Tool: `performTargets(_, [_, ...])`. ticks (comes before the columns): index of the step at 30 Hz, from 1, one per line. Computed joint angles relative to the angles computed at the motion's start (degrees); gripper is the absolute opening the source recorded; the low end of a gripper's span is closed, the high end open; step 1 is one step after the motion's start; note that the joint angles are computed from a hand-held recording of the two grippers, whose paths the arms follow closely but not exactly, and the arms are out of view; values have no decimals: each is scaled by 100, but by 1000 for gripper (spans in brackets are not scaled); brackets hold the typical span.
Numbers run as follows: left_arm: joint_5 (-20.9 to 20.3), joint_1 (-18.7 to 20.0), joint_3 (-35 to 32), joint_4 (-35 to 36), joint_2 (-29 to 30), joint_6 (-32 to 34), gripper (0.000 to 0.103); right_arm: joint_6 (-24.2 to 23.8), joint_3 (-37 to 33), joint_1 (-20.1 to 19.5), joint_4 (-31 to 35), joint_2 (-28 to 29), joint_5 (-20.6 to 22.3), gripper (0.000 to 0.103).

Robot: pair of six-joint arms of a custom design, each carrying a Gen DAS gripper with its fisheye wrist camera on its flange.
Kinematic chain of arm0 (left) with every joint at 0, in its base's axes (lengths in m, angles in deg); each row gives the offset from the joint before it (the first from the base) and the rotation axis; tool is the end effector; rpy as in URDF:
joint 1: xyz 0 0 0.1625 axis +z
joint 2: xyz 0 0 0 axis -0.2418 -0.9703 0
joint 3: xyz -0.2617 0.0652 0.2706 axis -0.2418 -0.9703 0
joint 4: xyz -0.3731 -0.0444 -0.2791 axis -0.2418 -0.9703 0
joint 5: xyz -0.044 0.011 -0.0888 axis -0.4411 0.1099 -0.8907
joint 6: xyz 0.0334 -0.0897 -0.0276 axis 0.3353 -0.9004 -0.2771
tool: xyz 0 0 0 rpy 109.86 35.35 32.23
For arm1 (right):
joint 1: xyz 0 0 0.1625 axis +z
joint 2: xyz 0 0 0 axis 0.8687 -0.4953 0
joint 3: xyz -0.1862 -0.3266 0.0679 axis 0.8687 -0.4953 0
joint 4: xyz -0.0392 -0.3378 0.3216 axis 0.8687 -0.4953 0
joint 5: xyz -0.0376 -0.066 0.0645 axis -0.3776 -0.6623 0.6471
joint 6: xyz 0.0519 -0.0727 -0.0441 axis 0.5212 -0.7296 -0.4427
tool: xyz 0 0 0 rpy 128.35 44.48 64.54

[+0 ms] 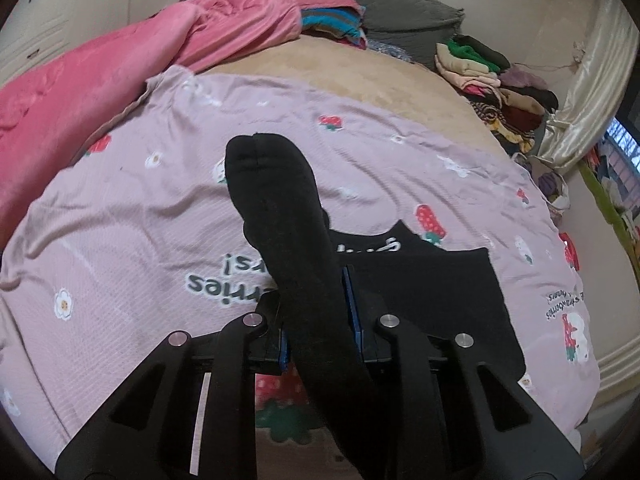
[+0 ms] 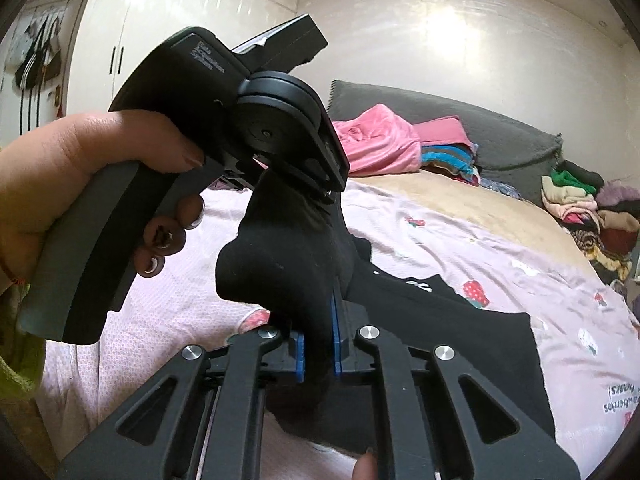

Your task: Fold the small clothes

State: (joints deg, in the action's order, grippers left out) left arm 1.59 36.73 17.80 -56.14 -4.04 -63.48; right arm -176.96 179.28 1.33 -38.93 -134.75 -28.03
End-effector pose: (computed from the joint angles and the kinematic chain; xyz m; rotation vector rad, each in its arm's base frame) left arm -0.4685 -0.4282 0.0070 -0.0132 2.3559 -1.0173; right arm 0.0289 -0.3206 0.3750 1.5827 -2.1700 0.9625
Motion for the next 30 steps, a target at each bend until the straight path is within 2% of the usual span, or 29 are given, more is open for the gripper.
performTargets(17, [-48, 0, -1298, 55, 1098, 633, 14, -16, -673, -846, 568, 194, 519, 8])
performTargets(30, [-401, 165, -2170, -140, 1925, 1036, 19, 444, -1148, -1176, 430, 741, 432, 8])
